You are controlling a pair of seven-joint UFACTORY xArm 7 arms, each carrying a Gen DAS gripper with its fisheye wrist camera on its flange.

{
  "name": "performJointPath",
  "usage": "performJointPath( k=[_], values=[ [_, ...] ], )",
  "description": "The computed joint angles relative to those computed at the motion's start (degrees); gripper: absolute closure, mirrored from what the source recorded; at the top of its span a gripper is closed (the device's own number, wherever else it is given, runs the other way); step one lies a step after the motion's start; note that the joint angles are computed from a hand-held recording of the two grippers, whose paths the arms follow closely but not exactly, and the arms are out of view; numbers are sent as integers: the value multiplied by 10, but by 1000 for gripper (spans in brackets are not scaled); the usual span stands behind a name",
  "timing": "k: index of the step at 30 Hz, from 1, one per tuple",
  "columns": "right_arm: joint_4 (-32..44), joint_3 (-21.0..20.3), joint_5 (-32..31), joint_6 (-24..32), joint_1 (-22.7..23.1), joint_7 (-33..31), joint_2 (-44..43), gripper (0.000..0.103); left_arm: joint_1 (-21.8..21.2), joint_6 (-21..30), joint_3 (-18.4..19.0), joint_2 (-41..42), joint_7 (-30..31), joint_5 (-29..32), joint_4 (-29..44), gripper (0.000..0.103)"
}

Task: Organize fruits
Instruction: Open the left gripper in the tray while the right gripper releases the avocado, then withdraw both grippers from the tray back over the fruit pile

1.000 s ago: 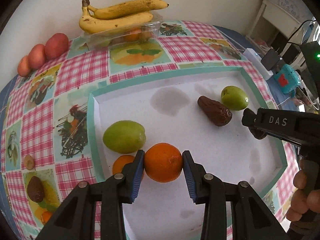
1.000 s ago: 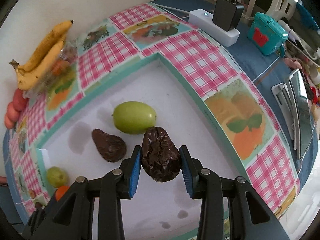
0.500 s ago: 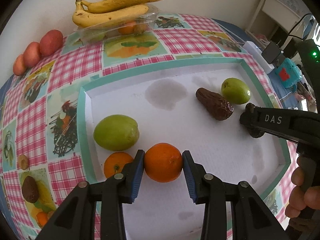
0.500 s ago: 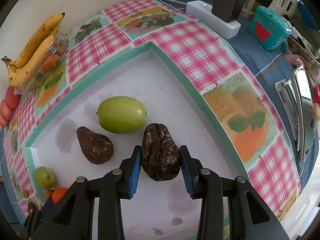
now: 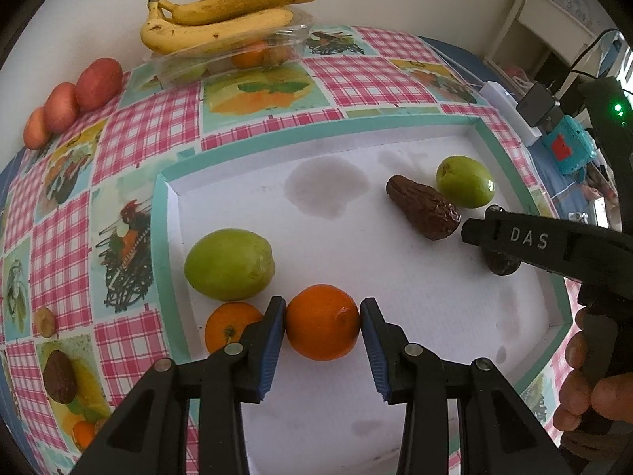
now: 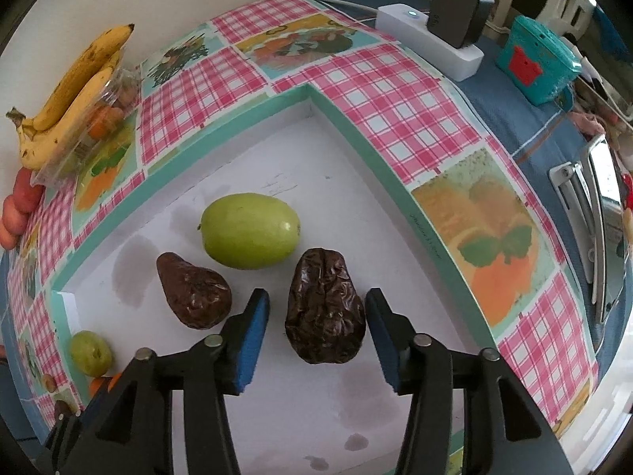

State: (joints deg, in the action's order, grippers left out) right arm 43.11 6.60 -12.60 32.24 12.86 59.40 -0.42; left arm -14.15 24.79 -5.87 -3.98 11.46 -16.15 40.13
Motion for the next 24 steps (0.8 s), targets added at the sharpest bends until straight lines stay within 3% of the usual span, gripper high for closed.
performJointPath(
  k=[4, 10, 18, 19, 24],
  values=[
    [0, -1, 8, 0, 0, -4, 1, 45, 1, 6, 2, -3, 2, -2, 1, 59],
    [-7, -2, 20, -5, -3, -10, -10, 36, -2, 11, 1, -19, 11, -6, 0, 44],
    [-3, 5, -10, 2, -11, 8, -37, 28, 3, 18, 6, -48, -18, 36, -1, 31],
    [-5, 6, -15, 0, -12, 12, -41, 24, 8, 20, 6, -52, -27, 50, -2, 29],
    [-4, 11, -30, 1, -13, 20, -48, 24, 34, 24, 7, -54, -90, 115, 1, 21]
  ],
)
